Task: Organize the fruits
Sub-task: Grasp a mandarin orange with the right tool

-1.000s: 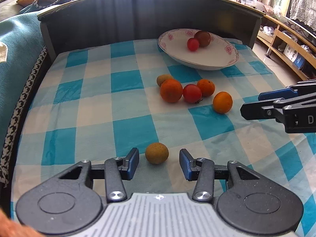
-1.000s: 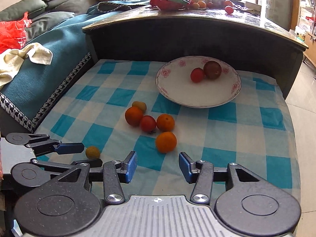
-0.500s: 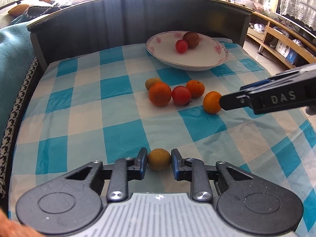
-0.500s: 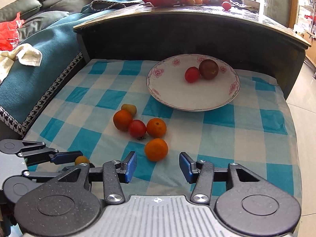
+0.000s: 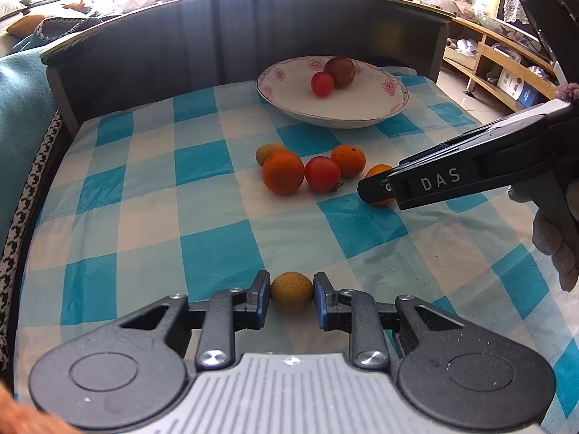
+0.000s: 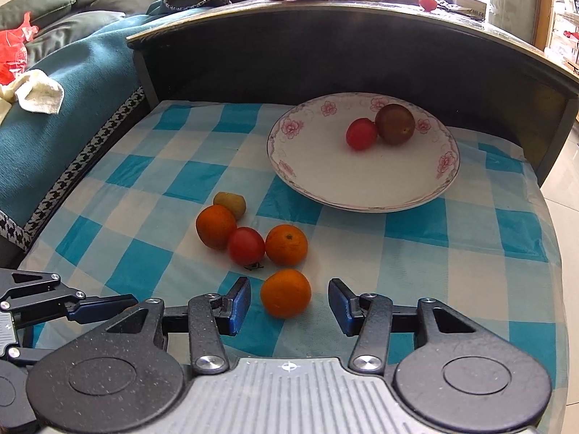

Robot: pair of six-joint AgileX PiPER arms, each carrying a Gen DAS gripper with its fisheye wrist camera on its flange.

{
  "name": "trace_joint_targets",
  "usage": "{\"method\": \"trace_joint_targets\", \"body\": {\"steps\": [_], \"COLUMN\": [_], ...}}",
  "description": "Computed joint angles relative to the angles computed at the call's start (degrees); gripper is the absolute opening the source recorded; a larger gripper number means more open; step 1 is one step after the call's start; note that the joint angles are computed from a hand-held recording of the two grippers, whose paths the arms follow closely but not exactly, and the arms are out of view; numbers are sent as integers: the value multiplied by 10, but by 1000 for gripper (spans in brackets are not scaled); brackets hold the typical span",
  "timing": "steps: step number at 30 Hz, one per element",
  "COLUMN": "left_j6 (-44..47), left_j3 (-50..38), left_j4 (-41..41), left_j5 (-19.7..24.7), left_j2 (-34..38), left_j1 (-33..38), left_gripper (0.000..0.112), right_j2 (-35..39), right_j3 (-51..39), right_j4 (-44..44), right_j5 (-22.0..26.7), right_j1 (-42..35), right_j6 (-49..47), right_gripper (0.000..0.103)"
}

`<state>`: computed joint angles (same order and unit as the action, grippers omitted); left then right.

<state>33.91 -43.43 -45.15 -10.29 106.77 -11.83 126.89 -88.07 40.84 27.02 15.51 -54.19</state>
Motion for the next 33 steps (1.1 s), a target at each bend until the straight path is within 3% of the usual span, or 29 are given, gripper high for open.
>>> {"method": "trace_joint_targets", "body": {"steps": [33], "left_j6": [-60], "left_j3": [19], "left_j4": [84], "left_j5": [-15], "left_j2": [-4], "left_j1": [0], "left_gripper": [38], "right_j2": [17], "right_j3": [-11], "right_j4": [-14], "right_j5": [0], "right_j1": [6], "right_j6": [7], "right_gripper": [44]}}
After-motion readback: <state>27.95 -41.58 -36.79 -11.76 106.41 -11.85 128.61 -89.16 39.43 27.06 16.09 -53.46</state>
